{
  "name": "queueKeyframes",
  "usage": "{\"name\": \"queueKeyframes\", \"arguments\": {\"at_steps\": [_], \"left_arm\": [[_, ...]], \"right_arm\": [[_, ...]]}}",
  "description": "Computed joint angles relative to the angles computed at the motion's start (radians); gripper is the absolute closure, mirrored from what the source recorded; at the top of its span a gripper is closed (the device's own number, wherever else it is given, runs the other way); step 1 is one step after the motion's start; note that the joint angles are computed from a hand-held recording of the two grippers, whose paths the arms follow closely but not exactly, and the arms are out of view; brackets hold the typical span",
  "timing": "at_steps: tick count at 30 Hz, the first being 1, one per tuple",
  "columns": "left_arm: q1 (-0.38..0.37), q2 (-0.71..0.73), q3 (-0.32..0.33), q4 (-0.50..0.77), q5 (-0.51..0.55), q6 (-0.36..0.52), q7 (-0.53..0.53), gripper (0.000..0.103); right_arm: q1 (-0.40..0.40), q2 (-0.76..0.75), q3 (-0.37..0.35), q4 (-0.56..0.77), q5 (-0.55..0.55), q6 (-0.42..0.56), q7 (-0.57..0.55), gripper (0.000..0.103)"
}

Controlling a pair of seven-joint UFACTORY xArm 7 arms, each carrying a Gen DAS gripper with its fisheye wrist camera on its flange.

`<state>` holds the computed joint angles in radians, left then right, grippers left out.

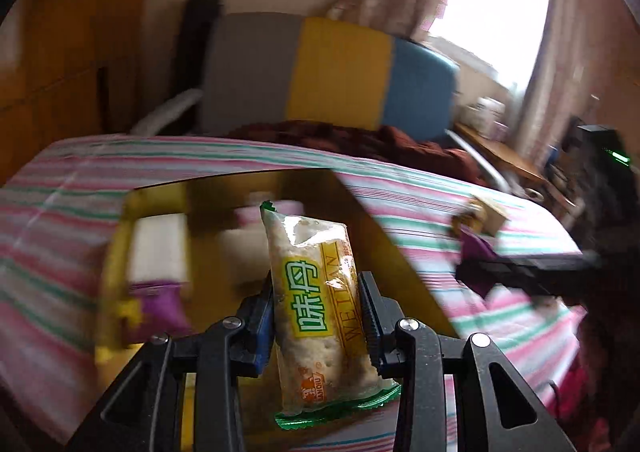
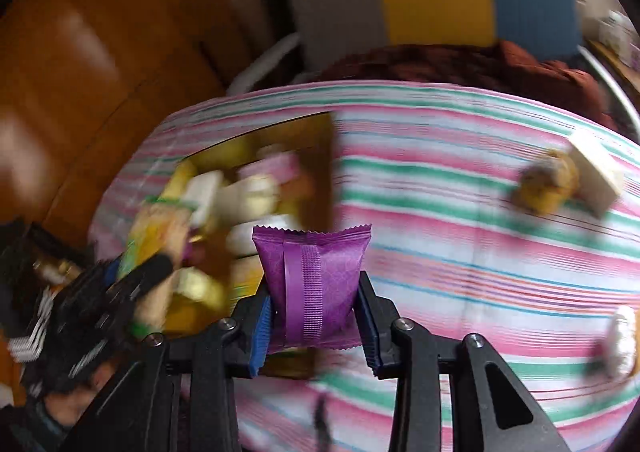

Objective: Organize objects
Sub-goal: 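Carry the WEIDAN packet and purple packet into the gold tray and release both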

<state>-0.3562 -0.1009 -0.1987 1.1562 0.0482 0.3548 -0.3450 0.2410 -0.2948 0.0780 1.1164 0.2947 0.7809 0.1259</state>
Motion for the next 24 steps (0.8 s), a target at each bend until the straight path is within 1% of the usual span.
{"name": "queueKeyframes", "arguments": {"at_steps": [4, 5, 6, 7, 9, 10, 11, 13, 14, 16, 18, 19, 20, 21, 22, 24], "left_arm": [[0.052, -0.013, 0.013, -0.018, 0.085, 0.001, -0.072, 0.065], [0.06, -0.012, 0.01, -0.015, 0.107, 0.003, -0.093, 0.065], [0.065, -0.013, 0.017, -0.015, 0.106, 0.004, -0.091, 0.065], [0.074, -0.013, 0.019, -0.017, 0.119, 0.001, -0.103, 0.065], [0.091, -0.015, 0.016, -0.016, 0.16, 0.003, -0.147, 0.064], [0.087, -0.02, 0.02, -0.02, 0.143, 0.0, -0.135, 0.058], [0.081, -0.029, 0.03, -0.034, 0.108, -0.017, -0.115, 0.045], [0.099, -0.05, 0.023, -0.064, 0.129, -0.046, -0.157, 0.034], [0.104, -0.057, 0.021, -0.071, 0.131, -0.051, -0.166, 0.034], [0.109, -0.071, 0.019, -0.085, 0.123, -0.047, -0.177, 0.034], [0.132, -0.088, -0.001, -0.101, 0.171, -0.041, -0.224, 0.034], [0.145, -0.098, -0.013, -0.108, 0.203, -0.036, -0.25, 0.034], [0.151, -0.104, -0.021, -0.111, 0.223, -0.032, -0.266, 0.033], [0.156, -0.111, -0.026, -0.117, 0.238, -0.028, -0.277, 0.032], [0.161, -0.121, -0.032, -0.125, 0.254, -0.024, -0.291, 0.03], [0.166, -0.133, -0.037, -0.135, 0.272, -0.018, -0.302, 0.029]], "right_arm": [[0.052, 0.052, 0.031, 0.033, 0.033, -0.011, -0.034, 0.065], [0.058, 0.064, 0.039, 0.04, 0.029, -0.012, -0.033, 0.064], [0.06, 0.076, 0.05, 0.048, 0.014, -0.014, -0.021, 0.064], [0.062, 0.087, 0.059, 0.053, -0.002, -0.014, -0.007, 0.062], [0.068, 0.097, 0.062, 0.055, -0.002, -0.018, 0.007, 0.051], [0.07, 0.097, 0.061, 0.049, 0.001, -0.021, 0.011, 0.051], [0.071, 0.097, 0.062, 0.047, -0.003, -0.02, 0.017, 0.049], [0.073, 0.094, 0.063, 0.041, -0.007, -0.018, 0.027, 0.045], [0.076, 0.092, 0.066, 0.038, -0.008, -0.02, 0.036, 0.041], [0.077, 0.082, 0.068, 0.025, -0.017, -0.028, 0.051, 0.04], [0.072, 0.068, 0.083, 0.014, -0.067, -0.037, 0.09, 0.039], [0.066, 0.059, 0.095, 0.006, -0.109, -0.047, 0.119, 0.038], [0.063, 0.055, 0.105, 0.0, -0.144, -0.057, 0.143, 0.034], [0.059, 0.053, 0.114, -0.003, -0.182, -0.066, 0.168, 0.031], [0.053, 0.048, 0.125, -0.008, -0.225, -0.075, 0.197, 0.03], [0.047, 0.038, 0.14, -0.016, -0.296, -0.084, 0.244, 0.03]]}}
